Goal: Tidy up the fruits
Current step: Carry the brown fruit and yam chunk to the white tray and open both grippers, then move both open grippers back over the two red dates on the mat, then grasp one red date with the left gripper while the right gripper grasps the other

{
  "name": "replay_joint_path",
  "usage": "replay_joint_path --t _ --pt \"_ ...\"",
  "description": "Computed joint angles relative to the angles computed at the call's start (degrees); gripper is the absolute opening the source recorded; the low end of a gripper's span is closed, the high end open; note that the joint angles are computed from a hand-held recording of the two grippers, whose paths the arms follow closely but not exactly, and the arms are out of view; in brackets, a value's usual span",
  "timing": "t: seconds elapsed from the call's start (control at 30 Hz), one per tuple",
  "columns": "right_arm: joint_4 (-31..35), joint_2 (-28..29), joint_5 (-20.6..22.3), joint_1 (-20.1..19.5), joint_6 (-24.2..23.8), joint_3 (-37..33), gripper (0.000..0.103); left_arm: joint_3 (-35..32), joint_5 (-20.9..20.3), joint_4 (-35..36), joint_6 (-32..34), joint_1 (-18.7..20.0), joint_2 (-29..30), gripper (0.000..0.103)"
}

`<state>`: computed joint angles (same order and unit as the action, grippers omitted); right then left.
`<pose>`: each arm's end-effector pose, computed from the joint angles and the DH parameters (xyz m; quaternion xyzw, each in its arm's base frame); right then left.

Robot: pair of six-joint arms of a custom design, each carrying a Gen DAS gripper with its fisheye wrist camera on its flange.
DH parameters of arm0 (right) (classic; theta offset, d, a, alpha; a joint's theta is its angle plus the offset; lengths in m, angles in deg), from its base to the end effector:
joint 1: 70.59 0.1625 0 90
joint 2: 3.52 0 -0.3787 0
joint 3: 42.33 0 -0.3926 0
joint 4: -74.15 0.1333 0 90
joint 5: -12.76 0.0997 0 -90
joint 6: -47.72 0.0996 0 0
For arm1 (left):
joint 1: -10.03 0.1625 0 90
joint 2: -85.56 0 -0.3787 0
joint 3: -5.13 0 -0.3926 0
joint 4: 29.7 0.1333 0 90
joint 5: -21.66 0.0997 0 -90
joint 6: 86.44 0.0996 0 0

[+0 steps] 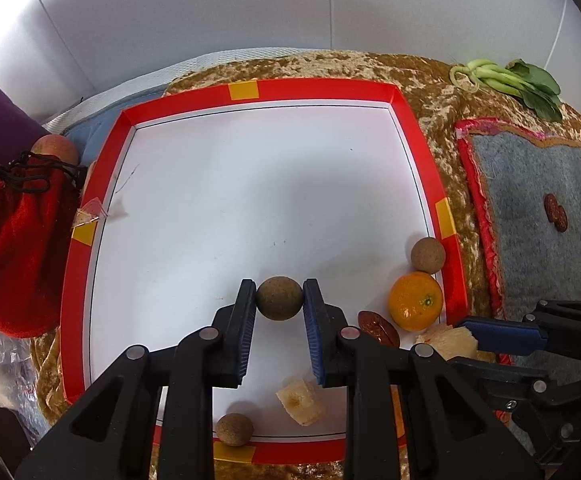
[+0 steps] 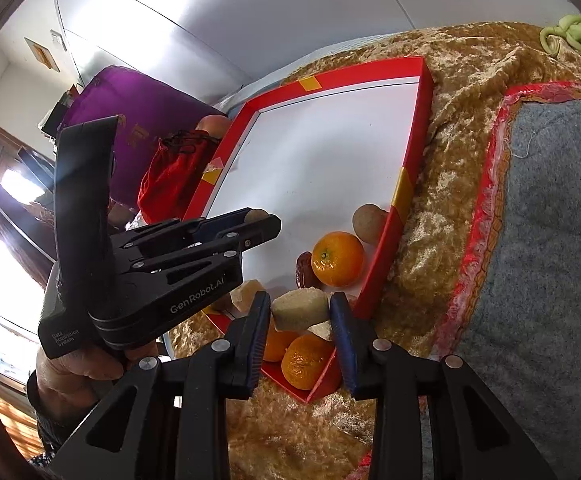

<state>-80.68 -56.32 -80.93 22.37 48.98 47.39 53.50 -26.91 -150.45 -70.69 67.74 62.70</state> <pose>0.1617 -0.6700 0.1871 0.0066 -0.9700 0.2420 0.0223 -0.2640 -0.7906 0.0753 0.3656 0.8600 -0.0931 0.3435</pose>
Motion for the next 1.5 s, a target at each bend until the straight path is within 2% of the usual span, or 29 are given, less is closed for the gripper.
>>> replay_joint_path --t 0.03,0.1,0.13,0.17,0.43,0.5,0.57,0.63,0.73,0.8,0.93,1.0,1.13,1.33,1.5 --pt "-0.7 -0.2 0.1 -0.1 -0.1 0.3 0.034 0.3 0.3 -0.5 -0.2 -0.1 -0.1 0.022" --pt "-1.0 0.0 1.2 -0.2 0.2 0.2 0.042 1.2 1.3 -1.8 -0.2 -0.2 -0.5 0.022" --pt "-0.8 0.0 1.5 -0.2 0.7 0.1 0.052 1.5 1.7 -2.2 -0.2 -0.3 -0.6 0.022" --pt "-0.6 0.1 1.7 -0.2 0.9 -0.2 0.056 1.6 2.0 -2.5 -0.1 -0.3 -0.6 0.024" --pt "-1.7 -4.9 1.3 -1.0 2.3 1.6 0.057 2.2 1.2 -6.3 0.3 -1.1 -0.3 0.026" --pt "-1.3 -7.0 -0.2 -1.4 3.3 2.2 0.057 2.9 0.5 -8.7 2.3 -1.9 -0.2 0.031" --pt "-0.2 -9.8 -2.2 -2.1 4.6 2.8 0.057 3.6 -0.6 -10.7 4.6 -2.8 0.0 0.044" --pt "1.4 -12.5 -4.4 -3.0 6.0 3.1 0.057 4.5 -2.7 -12.5 7.5 -3.8 0.0 0.044" --pt "4.1 -16.8 -7.5 -4.9 8.5 4.2 0.057 6.7 -6.1 -14.9 11.9 -5.2 -0.3 0.053" --pt "7.6 -18.8 -8.3 -6.6 10.1 4.3 0.057 9.1 -8.3 -17.2 15.6 -6.2 -0.6 0.053" --pt "12.2 -22.0 -10.6 -9.6 12.7 5.9 0.056 12.2 -10.1 -20.3 22.0 -8.0 -0.2 0.054" --pt "13.0 -22.3 -10.9 -10.4 12.7 6.6 0.056 13.1 -9.2 -21.4 24.2 -8.7 0.4 0.054" --pt "13.6 -20.7 -14.6 -10.0 11.4 5.6 0.051 11.9 -8.7 -18.6 22.7 -8.9 1.5 0.054" --pt "15.4 -17.2 -16.0 -9.7 11.9 3.1 0.037 10.8 -7.7 -16.2 20.0 -8.4 1.6 0.054" --pt "14.4 -15.1 -18.5 -9.1 12.0 2.1 0.033 10.2 -9.5 -14.2 17.8 -8.1 1.3 0.054"
